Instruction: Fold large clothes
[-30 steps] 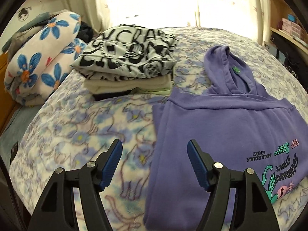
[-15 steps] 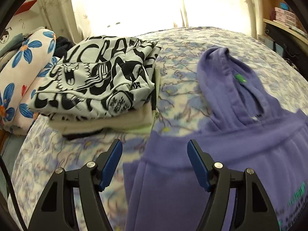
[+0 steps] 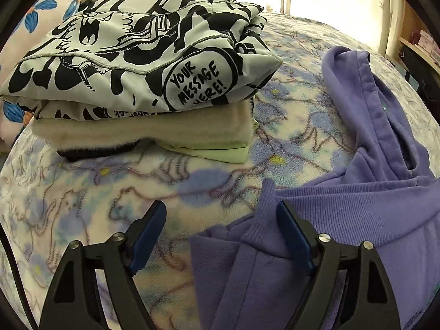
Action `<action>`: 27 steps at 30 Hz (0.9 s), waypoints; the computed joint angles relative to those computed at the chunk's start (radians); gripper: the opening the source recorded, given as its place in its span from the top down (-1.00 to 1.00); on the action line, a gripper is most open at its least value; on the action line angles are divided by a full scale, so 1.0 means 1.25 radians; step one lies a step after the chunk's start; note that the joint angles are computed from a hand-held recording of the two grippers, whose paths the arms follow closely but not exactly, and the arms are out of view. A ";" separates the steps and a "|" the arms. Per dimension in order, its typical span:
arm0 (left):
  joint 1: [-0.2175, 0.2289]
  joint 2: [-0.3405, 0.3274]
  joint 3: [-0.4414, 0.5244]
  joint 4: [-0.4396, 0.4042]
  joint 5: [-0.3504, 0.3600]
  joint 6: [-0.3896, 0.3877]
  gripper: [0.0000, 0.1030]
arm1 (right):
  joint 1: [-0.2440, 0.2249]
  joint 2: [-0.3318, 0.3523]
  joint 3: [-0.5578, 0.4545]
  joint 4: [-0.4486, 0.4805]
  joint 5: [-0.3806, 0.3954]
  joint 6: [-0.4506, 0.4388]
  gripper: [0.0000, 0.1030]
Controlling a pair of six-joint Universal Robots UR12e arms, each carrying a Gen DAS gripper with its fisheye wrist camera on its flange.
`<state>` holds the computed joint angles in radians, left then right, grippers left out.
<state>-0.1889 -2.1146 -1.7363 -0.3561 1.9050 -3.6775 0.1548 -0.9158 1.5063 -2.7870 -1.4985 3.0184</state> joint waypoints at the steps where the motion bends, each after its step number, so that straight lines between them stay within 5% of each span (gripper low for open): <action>1: -0.003 -0.001 0.004 -0.006 0.010 0.007 -0.58 | 0.002 0.000 -0.003 0.009 -0.005 -0.009 0.99; 6: -0.028 0.000 0.032 -0.050 0.061 0.086 -0.57 | 0.010 -0.004 -0.033 0.096 -0.022 -0.040 0.92; 12: -0.044 -0.002 0.095 -0.095 0.037 0.194 -0.57 | 0.002 0.001 -0.098 0.234 0.070 -0.020 0.92; 19: -0.025 -0.072 0.269 -0.239 -0.030 0.180 -0.57 | 0.013 0.062 -0.244 0.303 0.123 0.041 0.90; 23: -0.010 -0.127 0.369 -0.311 -0.060 0.164 -0.57 | 0.023 0.120 -0.352 0.359 0.150 0.060 0.55; 27: 0.000 -0.186 0.460 -0.363 -0.069 0.148 -0.57 | 0.036 0.187 -0.464 0.426 0.175 0.062 0.54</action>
<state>-0.1885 -2.3469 -1.1617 -0.8094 1.8183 -3.4929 0.2004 -0.6818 0.9268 -2.2550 -1.2803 3.0959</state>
